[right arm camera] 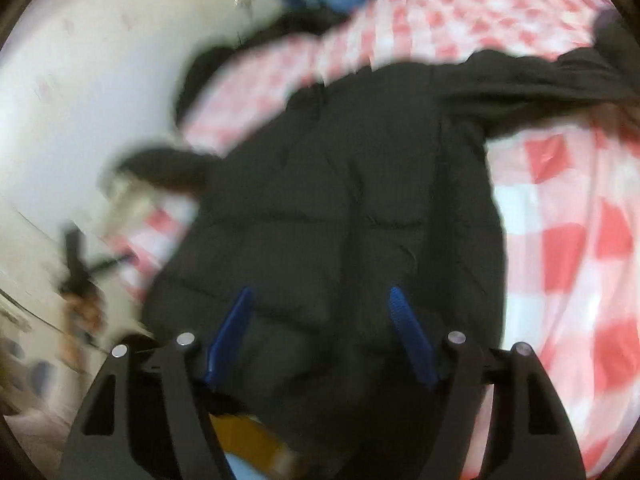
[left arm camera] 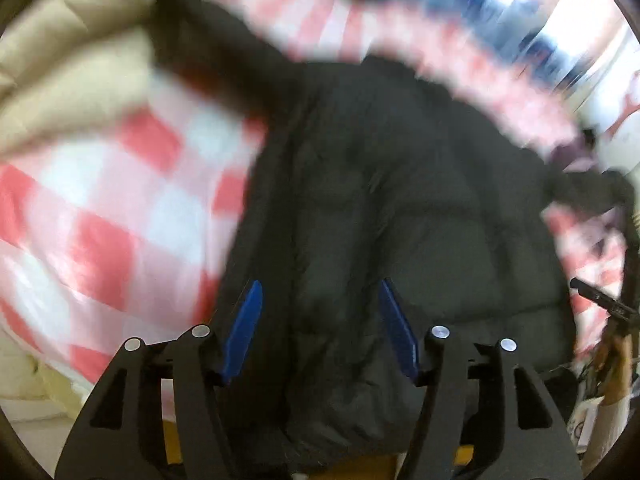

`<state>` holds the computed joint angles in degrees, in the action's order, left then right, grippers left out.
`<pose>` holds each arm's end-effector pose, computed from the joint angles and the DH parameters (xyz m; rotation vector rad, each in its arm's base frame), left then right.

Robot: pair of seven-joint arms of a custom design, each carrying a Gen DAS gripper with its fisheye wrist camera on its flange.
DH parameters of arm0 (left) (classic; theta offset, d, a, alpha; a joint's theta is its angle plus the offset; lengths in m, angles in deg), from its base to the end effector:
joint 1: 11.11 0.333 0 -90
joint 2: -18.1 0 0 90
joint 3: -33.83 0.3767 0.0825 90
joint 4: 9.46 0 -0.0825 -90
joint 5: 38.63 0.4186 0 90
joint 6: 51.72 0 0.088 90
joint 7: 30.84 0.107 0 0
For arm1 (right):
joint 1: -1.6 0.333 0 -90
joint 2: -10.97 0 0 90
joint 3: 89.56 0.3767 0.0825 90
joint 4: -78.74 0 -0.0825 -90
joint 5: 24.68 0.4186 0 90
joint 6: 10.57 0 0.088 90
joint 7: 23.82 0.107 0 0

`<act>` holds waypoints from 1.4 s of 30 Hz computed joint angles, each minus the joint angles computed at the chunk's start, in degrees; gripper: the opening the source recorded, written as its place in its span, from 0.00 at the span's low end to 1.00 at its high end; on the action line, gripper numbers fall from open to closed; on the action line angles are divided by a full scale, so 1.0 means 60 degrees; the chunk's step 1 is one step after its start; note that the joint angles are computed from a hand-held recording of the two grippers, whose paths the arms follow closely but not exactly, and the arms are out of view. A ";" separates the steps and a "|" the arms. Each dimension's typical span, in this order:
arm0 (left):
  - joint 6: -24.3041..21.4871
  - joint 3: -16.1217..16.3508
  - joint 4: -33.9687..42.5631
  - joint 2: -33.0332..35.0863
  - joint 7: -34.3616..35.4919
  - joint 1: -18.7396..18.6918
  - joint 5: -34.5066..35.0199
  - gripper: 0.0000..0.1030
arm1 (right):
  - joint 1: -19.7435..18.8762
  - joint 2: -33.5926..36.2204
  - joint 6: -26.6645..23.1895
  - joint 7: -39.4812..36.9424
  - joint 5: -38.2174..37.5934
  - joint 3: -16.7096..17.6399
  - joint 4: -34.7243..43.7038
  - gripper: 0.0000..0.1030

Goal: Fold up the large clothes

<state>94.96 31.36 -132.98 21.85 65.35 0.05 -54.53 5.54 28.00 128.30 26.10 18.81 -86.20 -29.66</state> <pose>0.6006 0.0963 0.4436 -2.3270 1.8063 -0.5331 0.6836 0.0873 0.4112 -2.0334 1.5076 0.1094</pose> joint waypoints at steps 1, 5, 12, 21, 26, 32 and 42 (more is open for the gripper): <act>-0.0573 0.0019 0.0312 0.0423 -0.0368 -0.0051 0.0462 0.56 | 0.0158 0.0437 -0.0460 0.0587 -0.0626 -0.0195 0.0326 0.67; -0.0173 -0.0005 0.0310 0.0313 -0.1097 -0.0090 0.1387 0.56 | -0.0996 0.0544 -0.1409 -0.0564 0.1534 0.0299 0.0477 0.67; 0.3672 -0.0093 0.0878 0.0641 -0.3341 -0.0844 0.3614 0.81 | -0.1774 0.0217 0.1377 -0.2518 0.5411 -0.0265 0.1137 0.84; 0.5067 0.0372 0.3121 0.3174 -0.6407 -0.2251 0.5303 0.82 | -0.3152 0.3164 0.2945 -0.0070 0.6594 -0.0195 0.5500 0.84; 0.5128 0.0678 0.4153 0.4355 -0.6925 -0.2525 0.5875 0.82 | -0.3158 0.4587 0.3058 0.2372 0.4887 -0.0483 0.7408 0.84; 0.4396 -0.0740 0.4476 0.4727 -0.6462 -0.1354 0.4973 0.84 | -0.3563 0.4893 0.3589 0.1881 0.4395 0.0289 0.7682 0.84; 0.4744 -0.0302 0.4241 0.4651 -0.6732 -0.1666 0.5056 0.86 | -0.3473 0.5079 0.4317 0.2872 0.2153 0.0605 0.8060 0.08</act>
<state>123.43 29.54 -107.53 49.75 24.95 -9.95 -24.20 -15.30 58.48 154.20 43.34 31.73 -82.57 18.70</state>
